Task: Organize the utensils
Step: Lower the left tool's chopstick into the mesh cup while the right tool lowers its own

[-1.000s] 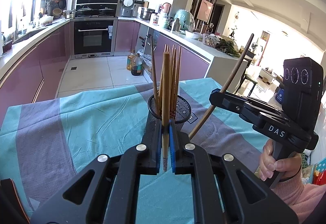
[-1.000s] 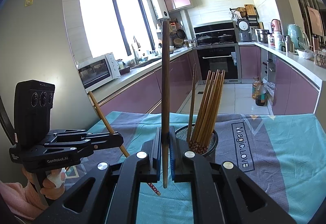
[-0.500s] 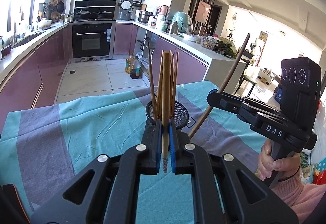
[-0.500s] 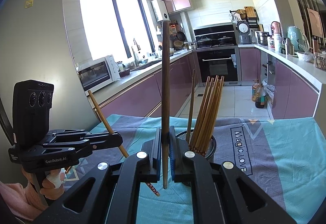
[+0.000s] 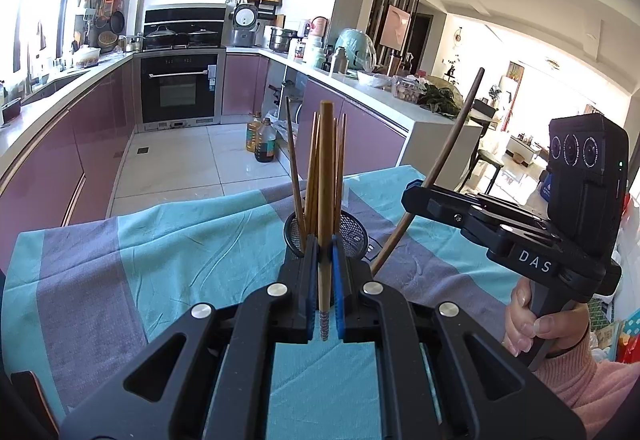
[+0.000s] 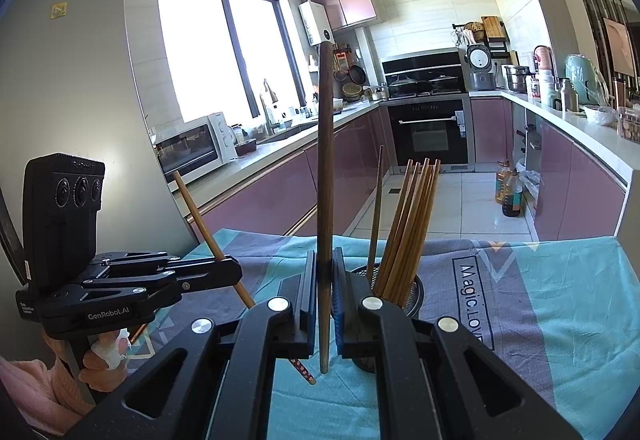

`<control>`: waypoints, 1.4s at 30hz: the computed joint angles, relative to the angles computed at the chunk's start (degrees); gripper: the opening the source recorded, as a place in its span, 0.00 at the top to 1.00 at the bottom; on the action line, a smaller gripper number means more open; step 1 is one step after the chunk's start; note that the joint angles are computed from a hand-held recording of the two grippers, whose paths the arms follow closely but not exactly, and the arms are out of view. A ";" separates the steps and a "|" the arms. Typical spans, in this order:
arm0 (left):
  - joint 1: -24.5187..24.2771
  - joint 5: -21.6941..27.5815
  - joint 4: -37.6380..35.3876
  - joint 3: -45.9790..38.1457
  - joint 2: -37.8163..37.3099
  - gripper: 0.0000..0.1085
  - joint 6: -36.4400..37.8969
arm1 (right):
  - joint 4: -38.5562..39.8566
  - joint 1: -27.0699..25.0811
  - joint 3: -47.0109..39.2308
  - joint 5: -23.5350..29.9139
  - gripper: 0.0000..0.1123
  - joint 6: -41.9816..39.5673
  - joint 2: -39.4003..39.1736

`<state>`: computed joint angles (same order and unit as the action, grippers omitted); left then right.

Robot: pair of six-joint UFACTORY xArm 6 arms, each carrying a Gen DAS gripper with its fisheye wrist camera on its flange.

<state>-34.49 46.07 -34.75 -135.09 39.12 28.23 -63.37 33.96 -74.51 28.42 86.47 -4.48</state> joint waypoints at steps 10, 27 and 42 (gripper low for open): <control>-0.23 -1.96 -1.31 2.02 -1.59 0.93 2.07 | -1.11 -0.32 -0.55 -0.11 0.95 0.10 -0.11; -0.75 -6.30 -4.84 8.34 -6.36 0.93 6.77 | -3.36 -0.85 -1.58 -0.37 0.95 1.02 -0.13; -1.01 -7.79 -6.38 8.81 -7.87 0.93 7.78 | -4.72 -0.86 -2.13 -0.11 0.95 1.47 -0.29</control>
<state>-35.49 38.27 -41.12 -126.28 31.24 36.01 -68.09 33.10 -76.64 28.32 87.94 -4.77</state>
